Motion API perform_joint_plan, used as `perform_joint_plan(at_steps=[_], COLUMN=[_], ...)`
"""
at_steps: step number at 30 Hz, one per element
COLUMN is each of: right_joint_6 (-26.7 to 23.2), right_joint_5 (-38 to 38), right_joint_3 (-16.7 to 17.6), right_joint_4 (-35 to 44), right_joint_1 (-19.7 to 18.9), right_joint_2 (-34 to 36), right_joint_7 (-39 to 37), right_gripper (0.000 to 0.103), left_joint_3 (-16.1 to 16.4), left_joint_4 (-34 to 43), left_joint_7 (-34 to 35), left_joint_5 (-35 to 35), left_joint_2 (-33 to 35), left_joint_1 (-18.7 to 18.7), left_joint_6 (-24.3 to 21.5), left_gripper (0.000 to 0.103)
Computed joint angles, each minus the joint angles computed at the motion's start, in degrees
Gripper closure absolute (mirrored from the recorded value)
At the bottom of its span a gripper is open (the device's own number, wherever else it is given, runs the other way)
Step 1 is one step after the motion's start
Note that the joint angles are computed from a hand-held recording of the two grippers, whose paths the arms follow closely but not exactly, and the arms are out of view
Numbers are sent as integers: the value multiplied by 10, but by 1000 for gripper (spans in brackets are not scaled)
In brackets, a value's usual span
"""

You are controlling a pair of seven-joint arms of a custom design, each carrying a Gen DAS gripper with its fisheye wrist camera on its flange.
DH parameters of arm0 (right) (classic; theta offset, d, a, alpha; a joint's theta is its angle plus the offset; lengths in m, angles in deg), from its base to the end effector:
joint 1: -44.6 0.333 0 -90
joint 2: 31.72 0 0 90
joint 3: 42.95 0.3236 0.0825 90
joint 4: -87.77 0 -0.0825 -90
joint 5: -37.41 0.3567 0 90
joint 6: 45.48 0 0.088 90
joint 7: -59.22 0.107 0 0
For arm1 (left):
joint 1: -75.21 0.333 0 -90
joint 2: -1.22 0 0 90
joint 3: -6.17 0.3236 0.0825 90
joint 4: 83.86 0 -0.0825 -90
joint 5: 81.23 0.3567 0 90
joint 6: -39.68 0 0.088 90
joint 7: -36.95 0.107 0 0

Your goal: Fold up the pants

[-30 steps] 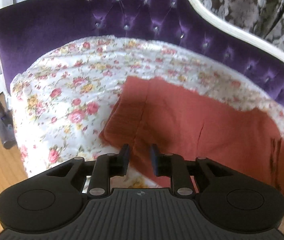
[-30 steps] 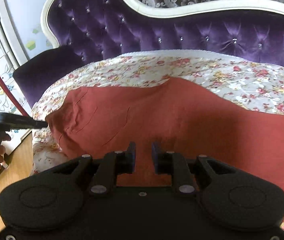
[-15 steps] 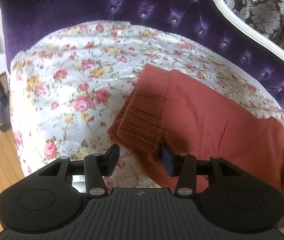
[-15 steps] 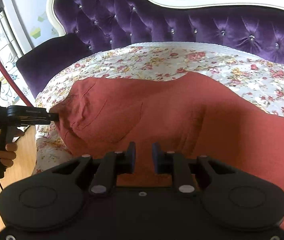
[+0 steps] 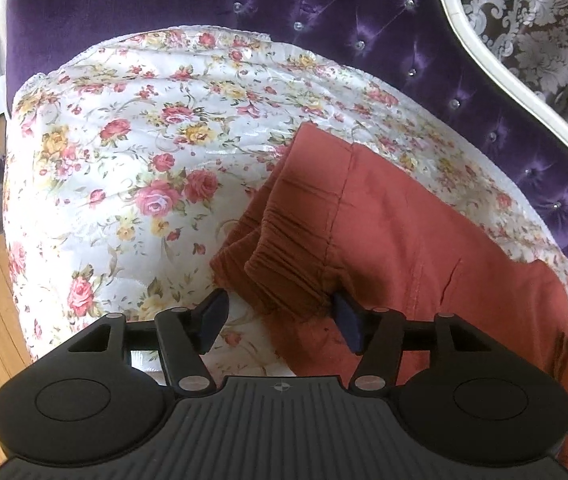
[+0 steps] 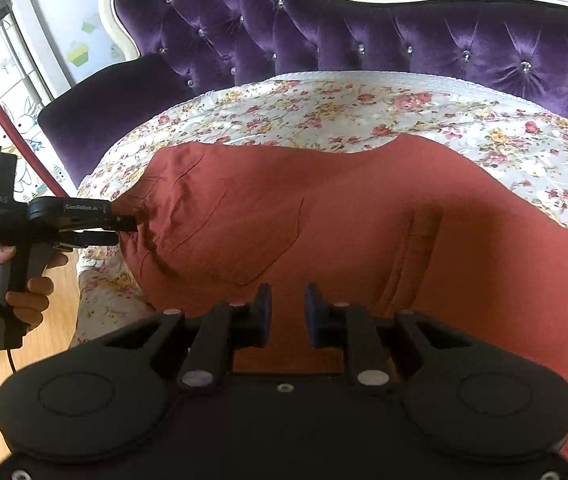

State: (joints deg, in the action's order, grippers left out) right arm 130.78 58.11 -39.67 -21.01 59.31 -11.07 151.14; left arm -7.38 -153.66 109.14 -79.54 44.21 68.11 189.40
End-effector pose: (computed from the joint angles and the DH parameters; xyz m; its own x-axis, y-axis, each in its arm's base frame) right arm 0.6322 0.1706 0.4306 0.0460 -0.9482 -0.3143 -0.7260 0.1844 -0.6625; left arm 0.7452 -0.2138 0.4284 -0.0498 -0.9487 0.3123 -0.8322 -0.1335 -0.5382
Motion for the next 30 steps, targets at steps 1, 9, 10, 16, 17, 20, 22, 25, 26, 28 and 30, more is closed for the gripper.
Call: perform_joint_plan(at_steps=[1,9,10,16,17,20,22,25,26,28,30], right_joint_6=[0,-5,-6,-27,-33,-59,-86,-124,-137,-163,-195], right_joint_5=[1,14,19,39,40,45,43,31,24,6,-10], right_joint_3=[1,30,36,78,80,93,94,79,70,47,32], right_joint_4=[1,37,44,125,144,210,263,335,360,408,447], right_joint_1=[-1,-22,-26,-42,-39,-35,-25,-1,9,31,45], right_joint_2=[1,22,26,74,86,129,163,208,223,253,277], right_joint_7=[-1,-41,-49,-110,-118,-147,-160,-165,-160,-143,-124], right_gripper=[74,73,73,72,72,72,72,72,72,72,72], left_joint_3=[1,11,10,6,4,1,0,-8,-10,-13,-15], left_joint_4=[2,5,5,13,12,10,4,-5,-6,-3,1], left_joint_7=[-3,-11,-11,-9,-7,0,1,8,11,16,21], left_joint_5=[0,18,18,15,13,9,6,-5,-7,-13,-17], left_joint_2=[0,-4,-5,0,0,0,-2,-5,-6,-3,1], left_joint_1=[-1,-11,-10,-6,-4,-1,1,9,10,13,14], left_joint_6=[-3,1,3,0,0,-2,0,8,10,7,4], left_gripper=[47,47,47,47,47,47,46,46,46,46,46])
